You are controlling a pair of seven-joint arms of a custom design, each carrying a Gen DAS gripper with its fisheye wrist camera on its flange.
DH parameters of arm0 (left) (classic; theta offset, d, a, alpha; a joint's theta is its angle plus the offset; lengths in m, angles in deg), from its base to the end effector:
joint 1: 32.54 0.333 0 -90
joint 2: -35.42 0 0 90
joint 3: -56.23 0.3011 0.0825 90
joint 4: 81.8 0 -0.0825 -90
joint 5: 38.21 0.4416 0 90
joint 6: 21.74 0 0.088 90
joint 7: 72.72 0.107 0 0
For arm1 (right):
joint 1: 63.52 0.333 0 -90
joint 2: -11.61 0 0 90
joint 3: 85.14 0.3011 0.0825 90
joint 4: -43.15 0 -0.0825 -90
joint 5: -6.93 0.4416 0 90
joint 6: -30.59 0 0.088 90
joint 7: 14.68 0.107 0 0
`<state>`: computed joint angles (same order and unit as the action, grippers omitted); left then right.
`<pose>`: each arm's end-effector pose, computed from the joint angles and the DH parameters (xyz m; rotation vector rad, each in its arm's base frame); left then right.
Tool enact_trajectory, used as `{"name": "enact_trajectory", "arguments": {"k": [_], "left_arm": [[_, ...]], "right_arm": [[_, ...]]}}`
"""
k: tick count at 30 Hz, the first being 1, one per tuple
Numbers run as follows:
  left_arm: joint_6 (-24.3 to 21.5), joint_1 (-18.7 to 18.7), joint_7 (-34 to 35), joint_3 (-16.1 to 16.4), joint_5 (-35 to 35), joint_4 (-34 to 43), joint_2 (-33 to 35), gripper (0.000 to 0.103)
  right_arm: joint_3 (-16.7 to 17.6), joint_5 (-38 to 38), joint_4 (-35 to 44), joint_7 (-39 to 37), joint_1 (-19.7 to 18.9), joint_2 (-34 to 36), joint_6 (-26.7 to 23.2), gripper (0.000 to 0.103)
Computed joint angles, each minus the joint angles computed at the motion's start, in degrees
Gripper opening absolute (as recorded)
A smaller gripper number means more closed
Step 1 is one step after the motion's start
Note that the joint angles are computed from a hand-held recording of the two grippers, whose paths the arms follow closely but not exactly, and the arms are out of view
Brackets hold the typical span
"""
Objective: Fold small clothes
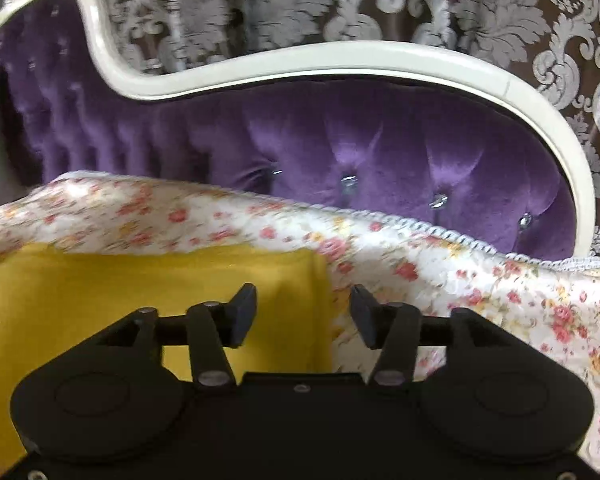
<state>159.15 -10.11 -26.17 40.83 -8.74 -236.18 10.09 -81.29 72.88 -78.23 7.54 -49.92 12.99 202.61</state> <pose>0.4757 0.0171 0.4082 -1.9277 1.3721 -0.7490 0.6123 0.1231 0.4232 -1.8829 1.2427 -0.5802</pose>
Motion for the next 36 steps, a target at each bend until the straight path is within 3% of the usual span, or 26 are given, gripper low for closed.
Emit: {"name": "enact_trajectory", "arguments": {"k": [4,6,12,20,27,30,36], "left_arm": [[-2.9,-14.7,8.9,11.3,-3.7,-4.2,-3.5,0.081],[-5.2,-16.2,10.7,10.7,-4.9,-6.1,-5.8,0.082],[-12.3,-18.3,12.5,8.5,-7.7,-11.1,-11.6,0.083],[-13.3,-18.0,10.1,6.7,-9.5,-16.3,-18.2,0.090],[-9.3,-12.1,1.4,-1.8,-5.9,-17.4,-18.3,0.095],[-9.8,-10.9,-1.6,-4.0,-4.0,-17.3,-18.9,0.096],[-8.2,-10.1,-4.3,-4.2,-1.6,-17.7,-18.6,0.098]], "right_arm": [[-0.3,-3.6,-6.5,1.0,1.0,-5.6,-2.7,0.066],[-0.7,-6.3,-9.8,2.0,2.1,-8.1,-2.4,0.072],[-0.9,-19.4,-18.2,12.7,2.9,-13.2,-0.7,0.072],[-5.9,-17.8,-22.4,16.1,8.9,-16.2,3.2,0.076],[-9.9,-13.1,-22.6,13.1,13.8,-16.0,5.7,0.077],[-10.5,-11.7,-22.5,11.7,14.6,-15.8,6.1,0.077],[-9.8,-11.5,-22.6,11.6,14.0,-15.8,6.4,0.079]]}}
